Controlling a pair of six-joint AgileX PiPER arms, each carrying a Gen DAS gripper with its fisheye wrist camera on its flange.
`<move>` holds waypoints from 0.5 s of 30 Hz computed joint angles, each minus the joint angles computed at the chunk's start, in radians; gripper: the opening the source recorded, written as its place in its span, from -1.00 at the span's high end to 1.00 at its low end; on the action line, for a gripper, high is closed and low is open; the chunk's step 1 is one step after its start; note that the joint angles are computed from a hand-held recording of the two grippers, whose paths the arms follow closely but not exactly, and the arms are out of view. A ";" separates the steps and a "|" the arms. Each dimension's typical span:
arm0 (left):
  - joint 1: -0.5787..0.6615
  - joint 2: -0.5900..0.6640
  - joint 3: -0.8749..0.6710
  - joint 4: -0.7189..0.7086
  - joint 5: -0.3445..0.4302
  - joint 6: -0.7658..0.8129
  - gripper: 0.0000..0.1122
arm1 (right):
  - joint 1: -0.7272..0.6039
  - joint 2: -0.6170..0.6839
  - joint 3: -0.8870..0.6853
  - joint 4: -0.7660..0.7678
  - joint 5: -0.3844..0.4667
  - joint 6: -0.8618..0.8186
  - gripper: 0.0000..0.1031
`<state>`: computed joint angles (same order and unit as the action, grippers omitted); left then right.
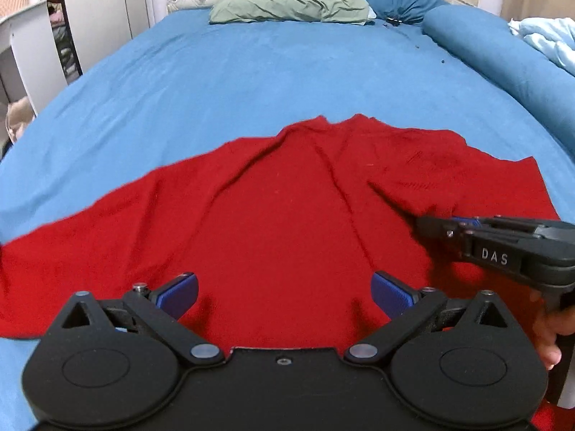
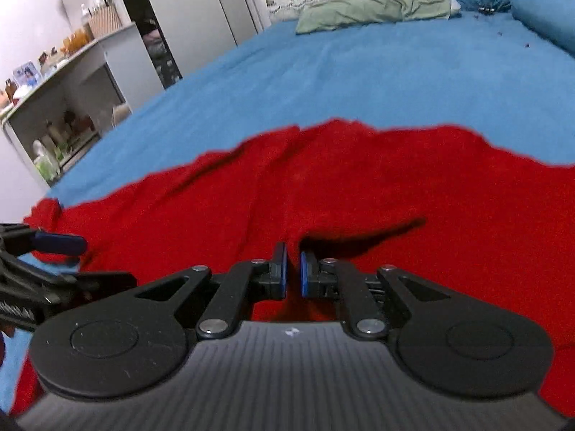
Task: Fold small clothes
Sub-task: 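Fold the held sleeve across the sweater body with the right gripper, release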
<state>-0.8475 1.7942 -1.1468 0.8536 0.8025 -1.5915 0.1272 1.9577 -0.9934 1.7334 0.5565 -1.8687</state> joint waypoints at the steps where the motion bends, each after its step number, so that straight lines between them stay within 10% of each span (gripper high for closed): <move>1: 0.005 0.001 0.002 0.010 -0.013 -0.009 -0.84 | -0.003 0.000 0.008 0.001 0.000 -0.014 0.49; 3: 0.007 0.004 0.002 0.035 -0.042 -0.033 -0.84 | -0.018 -0.017 0.014 -0.022 0.004 -0.011 0.24; 5: 0.006 -0.005 0.012 0.067 -0.083 -0.053 -0.84 | -0.052 -0.059 0.032 -0.041 0.016 -0.011 -0.43; 15: -0.012 0.231 -0.333 0.037 -0.047 0.150 -0.84 | -0.425 -0.206 0.017 -0.329 0.159 0.172 -0.73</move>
